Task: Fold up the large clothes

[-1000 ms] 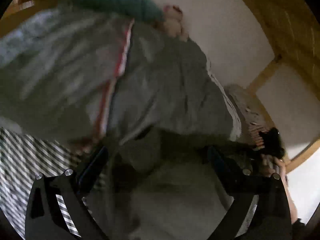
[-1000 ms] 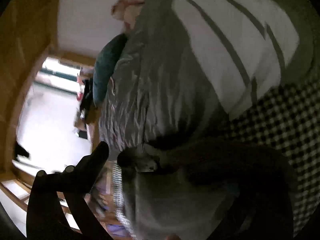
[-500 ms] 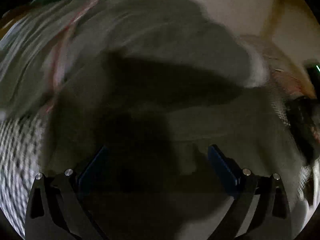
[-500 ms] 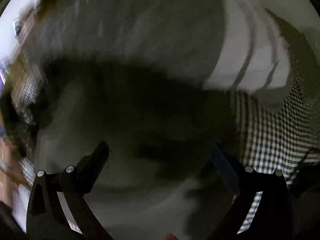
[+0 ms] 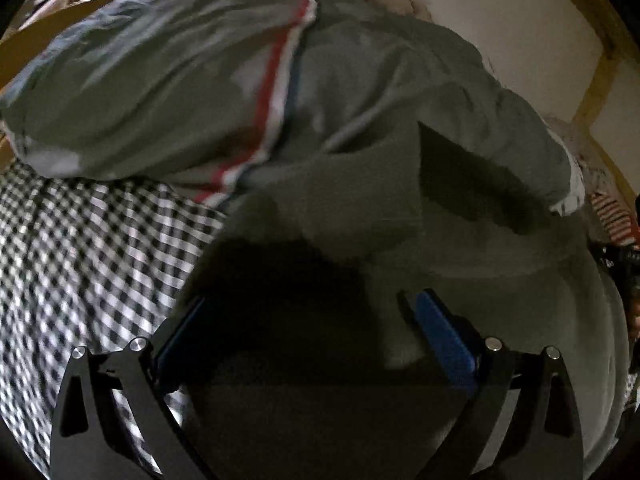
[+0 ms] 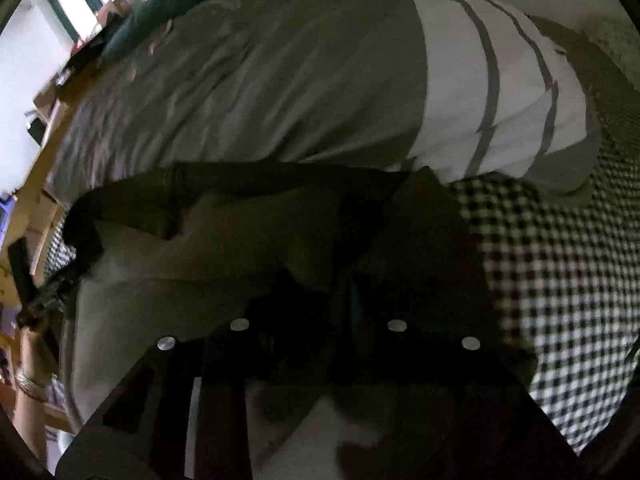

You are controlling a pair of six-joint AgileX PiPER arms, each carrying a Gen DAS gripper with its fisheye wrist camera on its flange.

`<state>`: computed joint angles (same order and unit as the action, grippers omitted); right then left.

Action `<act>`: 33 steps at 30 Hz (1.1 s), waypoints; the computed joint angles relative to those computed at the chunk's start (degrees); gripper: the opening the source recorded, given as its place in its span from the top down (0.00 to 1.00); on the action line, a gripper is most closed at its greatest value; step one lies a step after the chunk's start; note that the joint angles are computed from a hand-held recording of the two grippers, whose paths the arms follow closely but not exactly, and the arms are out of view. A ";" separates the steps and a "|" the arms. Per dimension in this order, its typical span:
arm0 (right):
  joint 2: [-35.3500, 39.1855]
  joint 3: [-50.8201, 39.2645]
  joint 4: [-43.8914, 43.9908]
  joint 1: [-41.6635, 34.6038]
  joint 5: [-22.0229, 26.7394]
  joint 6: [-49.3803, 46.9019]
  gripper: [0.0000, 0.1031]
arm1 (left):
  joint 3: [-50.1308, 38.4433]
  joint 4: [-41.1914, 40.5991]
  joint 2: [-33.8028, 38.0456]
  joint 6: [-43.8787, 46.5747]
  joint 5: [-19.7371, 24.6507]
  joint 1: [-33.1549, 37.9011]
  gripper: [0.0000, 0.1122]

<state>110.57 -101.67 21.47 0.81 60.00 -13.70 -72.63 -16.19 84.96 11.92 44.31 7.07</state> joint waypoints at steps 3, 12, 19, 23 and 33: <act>-2.89 6.54 3.07 -0.99 -6.80 -3.40 0.72 | 0.57 -0.42 -2.00 0.14 -0.18 1.46 0.13; -3.02 1.27 13.65 -3.46 -0.27 -8.17 0.50 | -8.89 -15.57 1.37 9.40 10.49 12.97 0.13; 0.38 -2.23 -0.40 7.65 5.20 -7.42 0.11 | -6.29 -23.26 1.95 18.58 19.11 9.21 0.13; 3.25 -3.16 -2.02 9.09 3.33 -5.31 0.42 | -5.30 -10.20 2.55 7.86 12.49 3.38 0.13; 8.42 -9.14 7.57 4.27 2.28 -1.90 0.77 | -7.93 -3.58 5.83 2.92 7.43 -0.34 0.13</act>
